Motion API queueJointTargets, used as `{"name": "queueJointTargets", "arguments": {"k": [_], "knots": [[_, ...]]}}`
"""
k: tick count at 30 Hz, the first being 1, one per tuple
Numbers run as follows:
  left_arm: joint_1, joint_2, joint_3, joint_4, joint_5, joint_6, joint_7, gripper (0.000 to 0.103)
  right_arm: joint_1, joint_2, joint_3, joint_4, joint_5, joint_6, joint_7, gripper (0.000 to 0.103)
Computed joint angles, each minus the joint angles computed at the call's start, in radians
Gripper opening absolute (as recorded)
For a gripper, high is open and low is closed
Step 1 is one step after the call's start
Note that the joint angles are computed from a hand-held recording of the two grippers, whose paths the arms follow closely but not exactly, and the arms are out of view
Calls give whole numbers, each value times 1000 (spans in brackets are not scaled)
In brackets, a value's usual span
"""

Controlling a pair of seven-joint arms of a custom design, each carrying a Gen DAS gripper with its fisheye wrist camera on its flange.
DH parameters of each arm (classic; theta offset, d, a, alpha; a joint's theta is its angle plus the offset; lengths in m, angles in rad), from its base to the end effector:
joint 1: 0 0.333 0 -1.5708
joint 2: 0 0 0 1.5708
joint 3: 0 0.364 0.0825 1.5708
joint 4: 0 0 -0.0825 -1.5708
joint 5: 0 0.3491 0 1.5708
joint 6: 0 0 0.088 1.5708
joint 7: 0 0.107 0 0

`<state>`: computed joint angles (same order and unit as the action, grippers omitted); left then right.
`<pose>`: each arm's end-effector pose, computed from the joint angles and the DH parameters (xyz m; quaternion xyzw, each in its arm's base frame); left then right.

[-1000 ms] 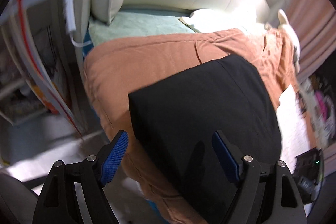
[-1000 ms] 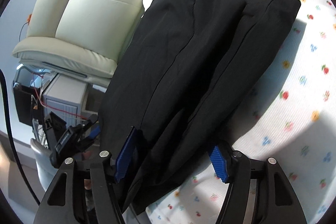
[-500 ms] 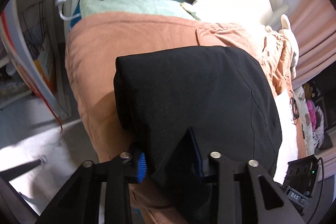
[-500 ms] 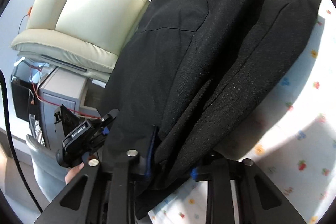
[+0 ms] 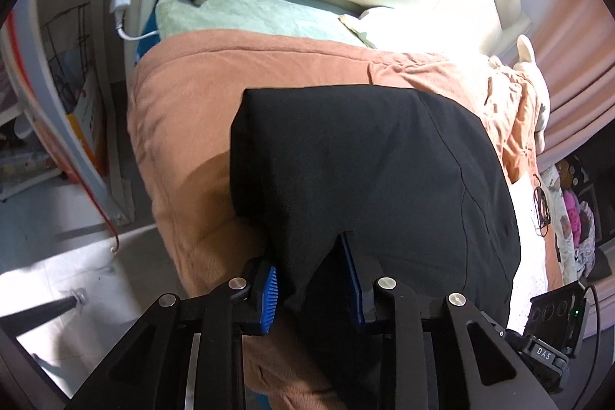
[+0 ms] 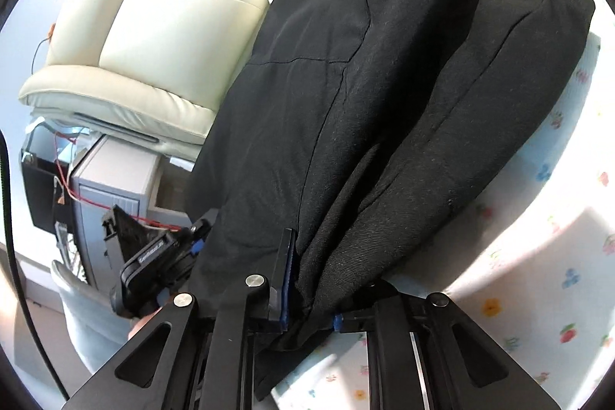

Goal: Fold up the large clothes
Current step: 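Lower the jacket onto the orange duvet with both tools, then open both tools and pull them back from the placed jacket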

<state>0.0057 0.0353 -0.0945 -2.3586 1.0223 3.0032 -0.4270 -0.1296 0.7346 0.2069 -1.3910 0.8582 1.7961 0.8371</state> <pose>0.4937 -0.1056 0.4333 -0.8948 0.2951 -0.3069 0.1345 0.7077 0.0806 0.3456 -0.7408 0.4772 0.3272 0.3412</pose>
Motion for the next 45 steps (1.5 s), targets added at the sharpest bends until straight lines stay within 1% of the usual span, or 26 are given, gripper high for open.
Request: {"name": "queueJointTargets", "arguments": {"k": [8, 12, 13, 14, 15, 16, 17, 19, 21, 25, 26, 27, 28, 30, 32, 33, 35, 36, 37, 45], "knots": [[-44, -86, -42, -41, -105, -90, 58, 32, 12, -72, -31, -55, -53, 50, 6, 16], [-68, -139, -68, -41, -88, -162, 43, 32, 15, -137, -48, -109, -92, 87, -33, 25], [-75, -149, -74, -37, -87, -177, 42, 34, 11, -153, -51, -120, -96, 88, -42, 27], [-81, -156, -77, -35, -87, -182, 39, 43, 5, -164, -54, -127, -96, 85, -50, 28], [-85, -161, -80, -31, -83, -180, 31, 49, -3, -180, -58, -135, -94, 79, -63, 30], [-86, -168, -85, -31, -65, -173, 7, 60, -9, -192, -62, -140, -93, 74, -71, 37], [-86, -176, -91, -28, -44, -171, -19, 67, -15, -208, -68, -149, -90, 72, -81, 42], [-91, -189, -104, -18, -10, -182, -61, 68, -28, -236, -80, -164, -80, 73, -102, 64], [-107, -201, -115, -6, -6, -200, -69, 69, -46, -264, -94, -176, -65, 67, -124, 73], [-148, -218, -136, 23, -26, -240, -44, 79, -68, -303, -124, -181, -62, 44, -156, 77], [-158, -221, -143, 32, -27, -250, -36, 79, -75, -317, -132, -187, -63, 43, -172, 79], [-170, -223, -149, 42, -35, -266, -21, 79, -82, -325, -139, -189, -62, 40, -186, 84], [-185, -225, -159, 56, -47, -295, -2, 79, -88, -341, -147, -197, -61, 40, -200, 87], [-206, -230, -177, 76, -44, -338, 4, 80, -100, -368, -163, -208, -59, 34, -217, 87], [-227, -235, -190, 94, -43, -368, 10, 87, -112, -394, -179, -220, -52, 29, -236, 87], [-236, -238, -197, 103, -43, -383, 11, 89, -115, -414, -186, -237, -46, 31, -247, 87], [-257, -241, -211, 122, -37, -408, 18, 97, -119, -449, -202, -260, -38, 34, -263, 93], [-267, -242, -215, 129, -38, -418, 26, 99, -127, -465, -212, -268, -29, 30, -274, 98], [-277, -244, -221, 138, -40, -433, 33, 101, -132, -477, -222, -274, -21, 25, -284, 100], [-351, -231, -268, 218, -35, -540, 70, 101, -176, -569, -300, -329, 4, -4, -356, 100]]}}
